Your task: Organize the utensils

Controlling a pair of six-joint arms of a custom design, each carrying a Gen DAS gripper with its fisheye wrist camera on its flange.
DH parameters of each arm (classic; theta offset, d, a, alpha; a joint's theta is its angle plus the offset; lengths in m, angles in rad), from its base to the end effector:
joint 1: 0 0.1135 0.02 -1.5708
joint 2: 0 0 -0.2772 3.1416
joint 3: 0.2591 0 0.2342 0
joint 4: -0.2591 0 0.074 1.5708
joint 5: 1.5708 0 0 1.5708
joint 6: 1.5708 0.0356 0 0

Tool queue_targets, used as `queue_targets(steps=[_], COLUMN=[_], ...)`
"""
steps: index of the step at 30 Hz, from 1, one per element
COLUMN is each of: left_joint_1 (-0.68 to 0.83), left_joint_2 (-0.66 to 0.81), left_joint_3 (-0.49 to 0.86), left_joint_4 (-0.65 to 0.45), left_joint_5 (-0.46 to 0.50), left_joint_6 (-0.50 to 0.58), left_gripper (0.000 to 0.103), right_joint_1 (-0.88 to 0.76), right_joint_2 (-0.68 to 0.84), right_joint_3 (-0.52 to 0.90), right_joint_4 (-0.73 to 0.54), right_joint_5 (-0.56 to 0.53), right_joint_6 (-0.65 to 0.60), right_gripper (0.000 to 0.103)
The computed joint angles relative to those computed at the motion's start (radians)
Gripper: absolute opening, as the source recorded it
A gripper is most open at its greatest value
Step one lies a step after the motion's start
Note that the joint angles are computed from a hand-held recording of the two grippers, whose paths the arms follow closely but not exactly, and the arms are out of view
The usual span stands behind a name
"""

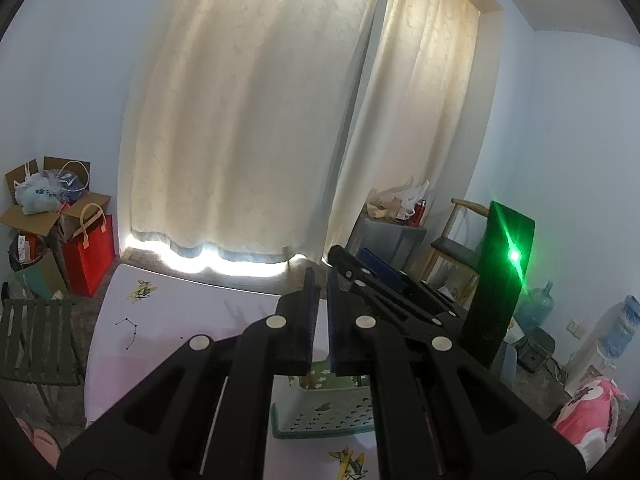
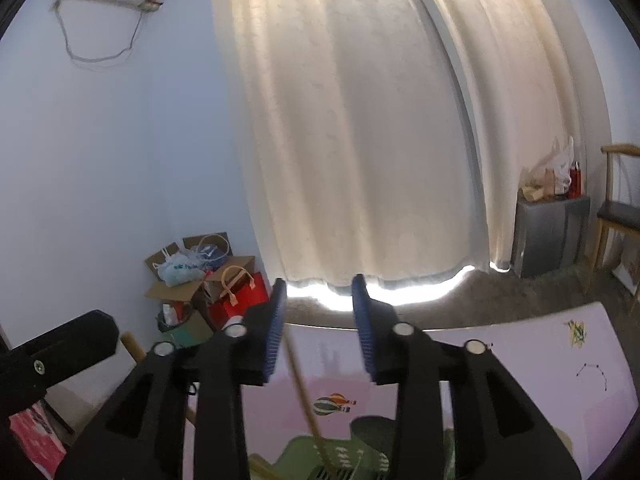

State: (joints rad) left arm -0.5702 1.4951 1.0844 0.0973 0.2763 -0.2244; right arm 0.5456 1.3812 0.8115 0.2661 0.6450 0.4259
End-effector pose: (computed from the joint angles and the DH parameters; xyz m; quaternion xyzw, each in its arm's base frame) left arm 0.2755 -0.1882 0.3212 0.2176 0.7752 -0.3281 0.4940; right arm 0.2577 0.1314 0.2835 0.1416 0.7742 0.0363 0.6158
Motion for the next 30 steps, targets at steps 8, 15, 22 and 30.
queue_targets(steps=[8, 15, 22, 30], left_joint_1=[0.164, 0.295, 0.233, 0.135], left_joint_2=[-0.143, 0.146, 0.285, 0.545], left_joint_3=[-0.044, -0.040, -0.042, 0.291], left_joint_4=[-0.146, -0.432, -0.316, -0.516], left_joint_5=[0.100, 0.230, 0.115, -0.050], left_joint_6=[-0.186, -0.094, -0.001, -0.026], left_gripper=[0.016, 0.014, 0.014, 0.015], right_joint_1=[0.124, 0.437, 0.512, 0.578], right_joint_2=[-0.207, -0.381, -0.247, -0.020], right_joint_3=[-0.039, -0.112, -0.189, -0.194], right_joint_4=[-0.123, -0.507, -0.636, -0.534], right_joint_5=[0.113, 0.296, 0.106, 0.014], right_joint_6=[0.030, 0.496, 0.835, 0.807], right_gripper=[0.043, 0.046, 0.046, 0.046])
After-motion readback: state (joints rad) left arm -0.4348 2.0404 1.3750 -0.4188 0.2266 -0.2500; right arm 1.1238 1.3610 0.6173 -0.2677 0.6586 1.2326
